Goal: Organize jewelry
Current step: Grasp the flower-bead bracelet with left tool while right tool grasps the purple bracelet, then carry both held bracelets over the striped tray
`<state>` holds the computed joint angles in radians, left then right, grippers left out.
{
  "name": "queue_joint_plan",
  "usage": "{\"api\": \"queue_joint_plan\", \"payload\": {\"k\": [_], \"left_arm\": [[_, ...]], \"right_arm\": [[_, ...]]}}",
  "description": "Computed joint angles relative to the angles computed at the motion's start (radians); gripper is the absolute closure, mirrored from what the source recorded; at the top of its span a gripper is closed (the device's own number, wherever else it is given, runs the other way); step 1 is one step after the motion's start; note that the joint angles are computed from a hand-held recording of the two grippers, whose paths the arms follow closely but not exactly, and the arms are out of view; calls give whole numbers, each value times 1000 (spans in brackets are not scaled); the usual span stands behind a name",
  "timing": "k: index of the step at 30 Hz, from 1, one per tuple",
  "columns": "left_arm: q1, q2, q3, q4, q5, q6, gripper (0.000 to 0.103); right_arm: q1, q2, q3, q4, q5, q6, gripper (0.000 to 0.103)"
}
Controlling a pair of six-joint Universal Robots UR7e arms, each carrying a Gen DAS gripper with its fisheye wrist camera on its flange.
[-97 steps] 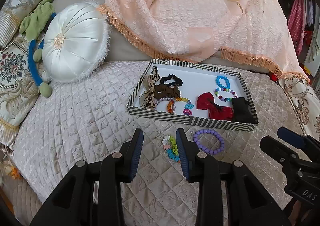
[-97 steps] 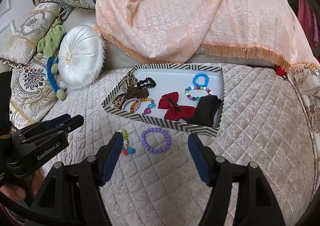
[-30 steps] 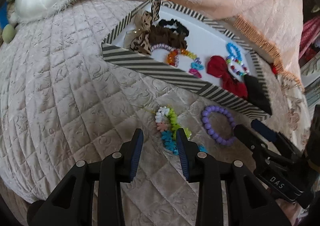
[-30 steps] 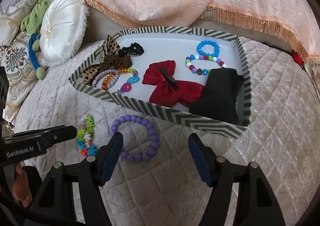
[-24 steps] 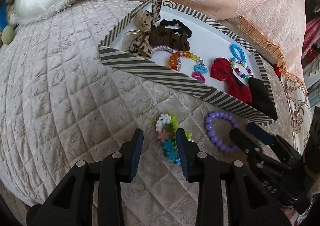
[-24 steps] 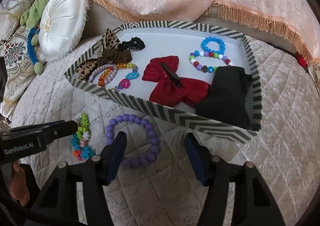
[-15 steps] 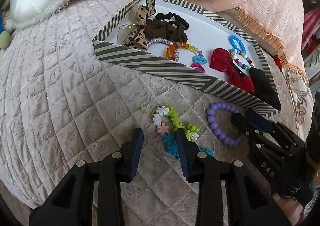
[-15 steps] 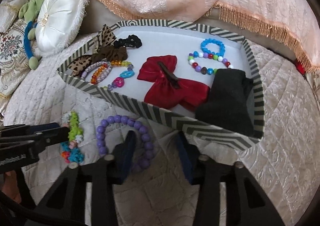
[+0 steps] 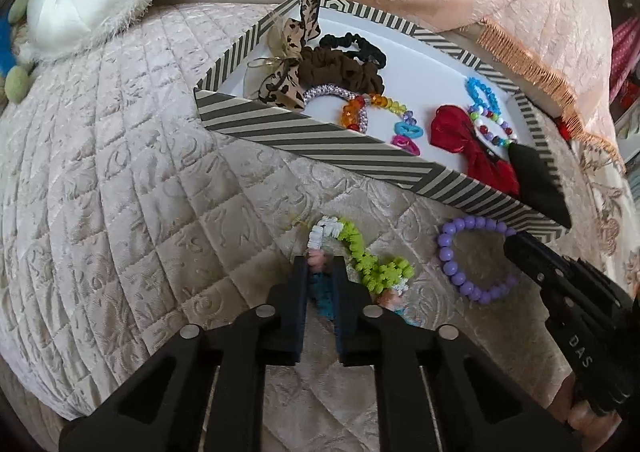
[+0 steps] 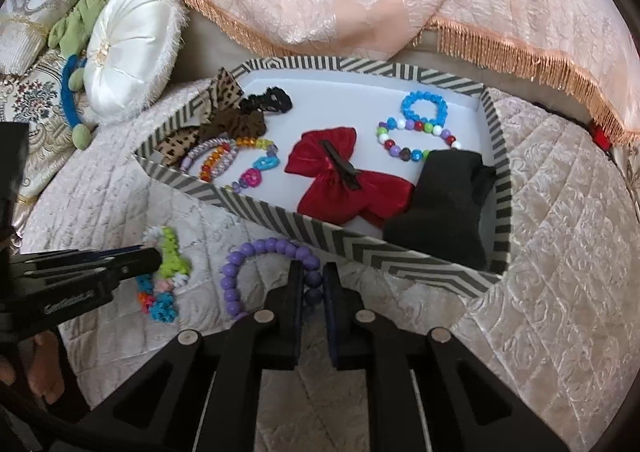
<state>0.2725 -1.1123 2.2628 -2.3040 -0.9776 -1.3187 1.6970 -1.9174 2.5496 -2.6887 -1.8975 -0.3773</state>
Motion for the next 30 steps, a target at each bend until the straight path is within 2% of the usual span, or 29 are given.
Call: {"api": "queue_joint_plan", "payload": {"k": [4, 14, 22, 30], "left_arm": [[-11, -29, 19, -34, -5, 11, 101], [-52, -63, 4, 21, 14, 6, 101], [-75, -85, -28, 63, 32, 12, 101], [-88, -102, -99, 157, 81, 39, 102]], "right_arm": [[5, -49, -14, 57, 35, 7, 94], [51, -125, -41, 150, 60, 21, 94], [81, -154, -71, 201, 75, 36, 94], [113, -166, -111, 245, 90, 40, 94]]}}
